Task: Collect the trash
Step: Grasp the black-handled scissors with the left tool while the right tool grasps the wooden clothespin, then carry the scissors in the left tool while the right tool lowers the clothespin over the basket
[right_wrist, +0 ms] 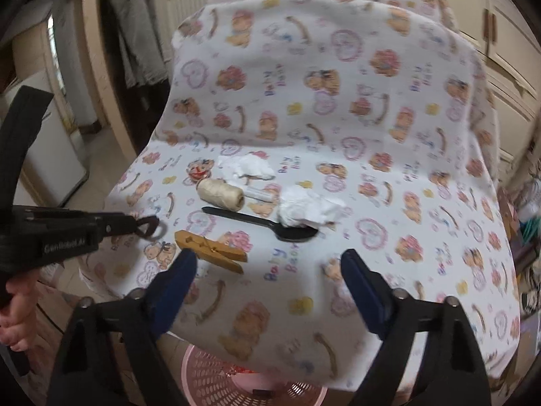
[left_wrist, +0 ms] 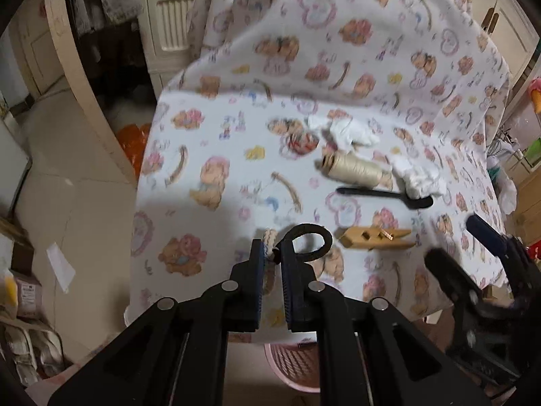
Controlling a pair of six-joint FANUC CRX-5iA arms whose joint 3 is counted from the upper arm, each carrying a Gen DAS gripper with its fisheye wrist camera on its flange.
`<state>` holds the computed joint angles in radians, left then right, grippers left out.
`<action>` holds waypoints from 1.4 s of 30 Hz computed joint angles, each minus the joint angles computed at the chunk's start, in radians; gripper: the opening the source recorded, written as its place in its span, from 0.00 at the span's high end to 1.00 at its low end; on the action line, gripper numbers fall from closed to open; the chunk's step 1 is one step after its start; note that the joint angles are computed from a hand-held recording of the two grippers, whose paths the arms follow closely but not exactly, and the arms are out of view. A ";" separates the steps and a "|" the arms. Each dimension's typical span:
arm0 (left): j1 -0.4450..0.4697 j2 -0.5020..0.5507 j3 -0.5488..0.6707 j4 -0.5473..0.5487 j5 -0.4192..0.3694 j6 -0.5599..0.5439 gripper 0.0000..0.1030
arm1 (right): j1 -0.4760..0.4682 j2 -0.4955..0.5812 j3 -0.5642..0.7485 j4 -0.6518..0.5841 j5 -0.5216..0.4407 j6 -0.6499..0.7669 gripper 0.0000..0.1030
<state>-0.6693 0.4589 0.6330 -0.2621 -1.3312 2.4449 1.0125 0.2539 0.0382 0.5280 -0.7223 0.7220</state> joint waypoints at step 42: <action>-0.035 -0.005 0.007 -0.059 -0.023 0.007 0.91 | 0.002 0.037 0.054 -0.128 -0.068 0.059 0.86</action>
